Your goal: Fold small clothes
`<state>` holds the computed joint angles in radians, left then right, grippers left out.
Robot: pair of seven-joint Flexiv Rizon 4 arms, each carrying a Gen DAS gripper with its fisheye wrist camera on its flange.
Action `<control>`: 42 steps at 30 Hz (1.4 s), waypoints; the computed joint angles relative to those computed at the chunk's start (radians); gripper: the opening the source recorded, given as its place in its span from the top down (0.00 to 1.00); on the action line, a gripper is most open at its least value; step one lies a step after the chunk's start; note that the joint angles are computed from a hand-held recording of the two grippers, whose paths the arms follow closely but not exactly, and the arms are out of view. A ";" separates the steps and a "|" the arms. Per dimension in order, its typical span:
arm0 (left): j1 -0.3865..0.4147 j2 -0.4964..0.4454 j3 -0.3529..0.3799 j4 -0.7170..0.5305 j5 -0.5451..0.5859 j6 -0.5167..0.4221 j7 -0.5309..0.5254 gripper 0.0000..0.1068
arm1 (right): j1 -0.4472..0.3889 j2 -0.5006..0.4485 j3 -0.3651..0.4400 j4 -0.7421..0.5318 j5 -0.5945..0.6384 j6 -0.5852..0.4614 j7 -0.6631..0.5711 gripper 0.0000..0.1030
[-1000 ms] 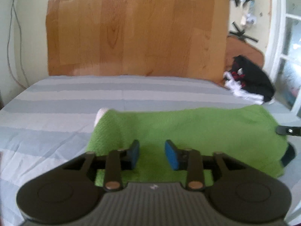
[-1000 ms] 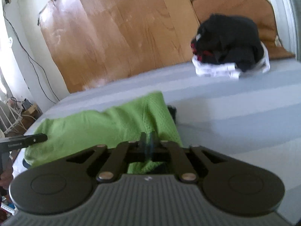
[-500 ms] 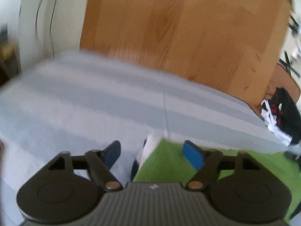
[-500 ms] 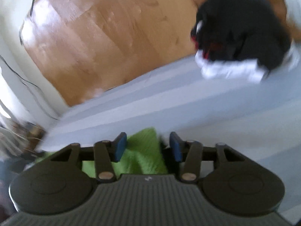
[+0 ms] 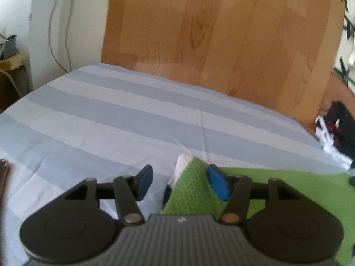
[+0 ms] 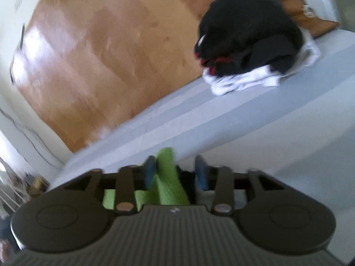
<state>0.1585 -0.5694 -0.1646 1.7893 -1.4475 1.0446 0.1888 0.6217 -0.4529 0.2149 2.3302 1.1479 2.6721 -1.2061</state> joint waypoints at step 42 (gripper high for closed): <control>0.169 -0.068 -0.043 -0.132 0.211 -0.321 -0.224 0.67 | 0.085 -0.007 0.125 0.082 0.114 0.087 0.210 0.47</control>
<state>0.3278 -0.6371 -0.2075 1.6569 -1.2365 0.7233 -0.0349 0.7066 -0.4598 0.3401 2.4117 1.2617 2.7589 -0.9959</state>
